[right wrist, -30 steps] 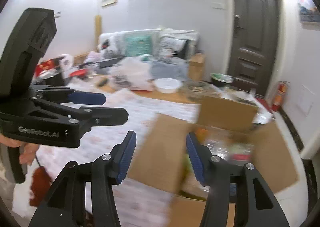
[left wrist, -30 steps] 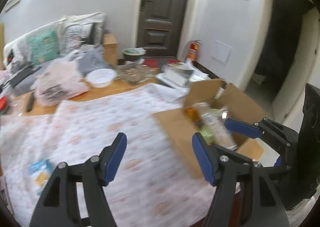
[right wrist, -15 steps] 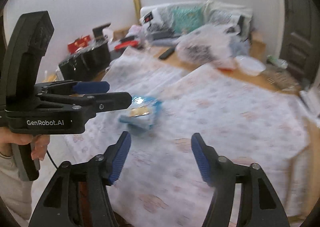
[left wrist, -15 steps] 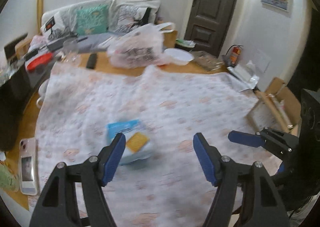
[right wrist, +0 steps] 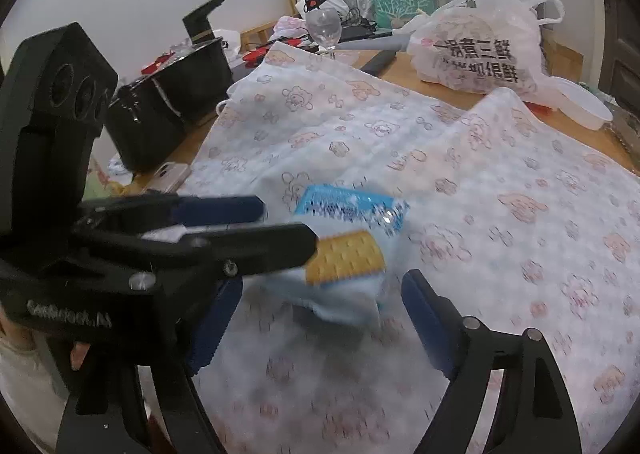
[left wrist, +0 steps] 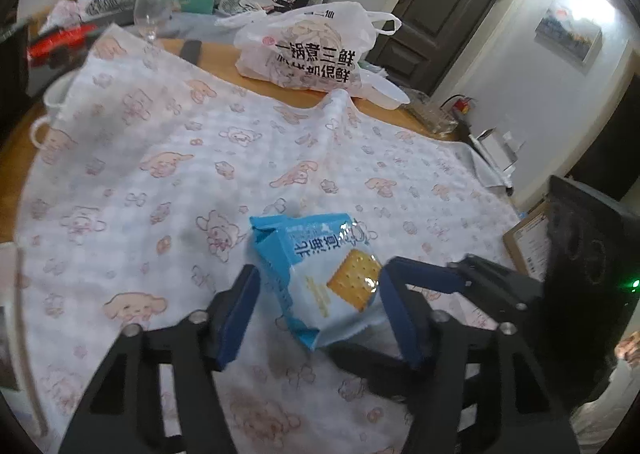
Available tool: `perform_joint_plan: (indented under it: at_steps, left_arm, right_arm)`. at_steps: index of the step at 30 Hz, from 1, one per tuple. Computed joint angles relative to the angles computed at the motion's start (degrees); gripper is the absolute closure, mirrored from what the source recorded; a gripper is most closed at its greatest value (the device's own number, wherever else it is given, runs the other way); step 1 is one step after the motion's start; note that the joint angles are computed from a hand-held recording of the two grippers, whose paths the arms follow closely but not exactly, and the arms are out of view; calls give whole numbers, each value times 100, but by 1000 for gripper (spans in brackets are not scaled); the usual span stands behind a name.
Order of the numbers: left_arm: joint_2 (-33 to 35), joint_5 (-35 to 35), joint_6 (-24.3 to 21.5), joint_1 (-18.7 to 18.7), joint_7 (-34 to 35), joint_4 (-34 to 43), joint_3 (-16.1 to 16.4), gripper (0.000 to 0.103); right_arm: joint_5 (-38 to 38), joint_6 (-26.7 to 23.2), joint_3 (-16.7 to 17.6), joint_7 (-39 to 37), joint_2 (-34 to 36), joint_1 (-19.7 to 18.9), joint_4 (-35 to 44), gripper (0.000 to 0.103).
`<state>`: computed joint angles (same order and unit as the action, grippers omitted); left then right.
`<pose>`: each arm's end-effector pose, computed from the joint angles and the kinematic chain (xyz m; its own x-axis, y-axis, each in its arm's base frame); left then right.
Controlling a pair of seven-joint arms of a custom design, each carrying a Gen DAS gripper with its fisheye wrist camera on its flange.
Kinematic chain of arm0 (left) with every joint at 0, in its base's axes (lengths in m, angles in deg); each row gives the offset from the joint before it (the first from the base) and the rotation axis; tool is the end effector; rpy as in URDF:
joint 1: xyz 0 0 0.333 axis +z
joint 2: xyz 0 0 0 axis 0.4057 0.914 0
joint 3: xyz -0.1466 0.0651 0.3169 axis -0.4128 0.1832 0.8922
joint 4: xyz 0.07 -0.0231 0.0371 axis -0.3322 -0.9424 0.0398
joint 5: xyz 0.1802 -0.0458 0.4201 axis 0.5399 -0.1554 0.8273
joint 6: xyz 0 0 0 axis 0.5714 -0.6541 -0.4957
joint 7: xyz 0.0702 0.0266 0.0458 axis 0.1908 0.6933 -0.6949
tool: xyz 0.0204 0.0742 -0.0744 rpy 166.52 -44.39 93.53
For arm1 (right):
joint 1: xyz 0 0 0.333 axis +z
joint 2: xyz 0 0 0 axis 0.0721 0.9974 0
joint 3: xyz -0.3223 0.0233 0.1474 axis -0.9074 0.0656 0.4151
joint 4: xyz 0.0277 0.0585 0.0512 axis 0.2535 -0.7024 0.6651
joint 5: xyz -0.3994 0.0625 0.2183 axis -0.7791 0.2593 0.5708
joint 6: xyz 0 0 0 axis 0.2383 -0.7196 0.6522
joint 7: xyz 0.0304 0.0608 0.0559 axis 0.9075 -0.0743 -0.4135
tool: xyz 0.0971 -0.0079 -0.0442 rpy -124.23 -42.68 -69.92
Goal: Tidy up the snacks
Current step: 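Move both grippers to the blue biscuit pack, then pinch the blue biscuit pack between both grippers and lift it, then carry the biscuit pack into the box with both grippers and release it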
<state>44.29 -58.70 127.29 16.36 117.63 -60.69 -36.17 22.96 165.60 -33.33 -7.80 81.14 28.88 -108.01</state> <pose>0.5357 -0.4184 0.3707 -0.3245 -0.8526 0.4095 -0.8064 0.0231 -0.5909 0.5432 0.3805 0.3383 0.4770 -0.8589 -0.1865 -0.7201 -0.2603 -0.6432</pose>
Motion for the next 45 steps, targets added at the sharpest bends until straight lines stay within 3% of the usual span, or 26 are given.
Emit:
perform_joint_plan:
  at_steps: [2,4,6,10,13,16,24,29,32,34,35,37,40,45]
  left_arm:
    - [282,-100,115,673,238,61,-689,50]
    - [501,-30,188,1010,283,124,-1031,50]
    - [580,78,177,1074,222,174,-1086,50]
    - [709,226,145,1090,128,255,-1096,50]
    - [719,289,125,1037,61,278,-1039,50]
    - [700,315,106,1030,18,279,-1034,50]
    - [453,275,86,854,-118,191,-914,50]
    - [140,235,165,731,-211,63,-885,49]
    - [-157,230,188,428,-344,0,-657,49]
    - [-321,219,214,245,-416,-33,-535,45]
    - [-414,217,237,135,-456,-52,-464,45]
    - [-555,209,248,12,-501,-65,-419,41]
    - [-779,248,241,-486,-653,-65,-35,40]
    - [-970,878,32,-1950,-1339,165,1239,41]
  right_arm:
    - [-187,-123,-372,196,145,351,207,22]
    - [-422,-197,-795,497,253,727,343,22]
    - [-611,-253,-1054,757,346,940,450,22]
    - [-828,-320,-1220,1097,473,1037,593,22]
    - [-1093,-352,-1422,1324,511,1207,620,29]
    - [-1499,-297,-1861,1619,475,1611,554,32]
    - [-1570,-44,-1606,1644,178,1334,203,34]
    - [-1232,299,-952,1243,-216,768,-179,34]
    - [-1030,517,-690,1047,-503,561,-454,34]
    - [-937,722,-217,937,-717,121,-683,34]
    - [-1020,855,201,979,-835,-299,-821,34]
    - [-1289,1064,504,1212,-1067,-633,-1062,34]
    - [-1804,1367,440,1709,-1463,-683,-1440,34]
    - [-1557,1696,88,1612,-2125,-375,-2041,34]
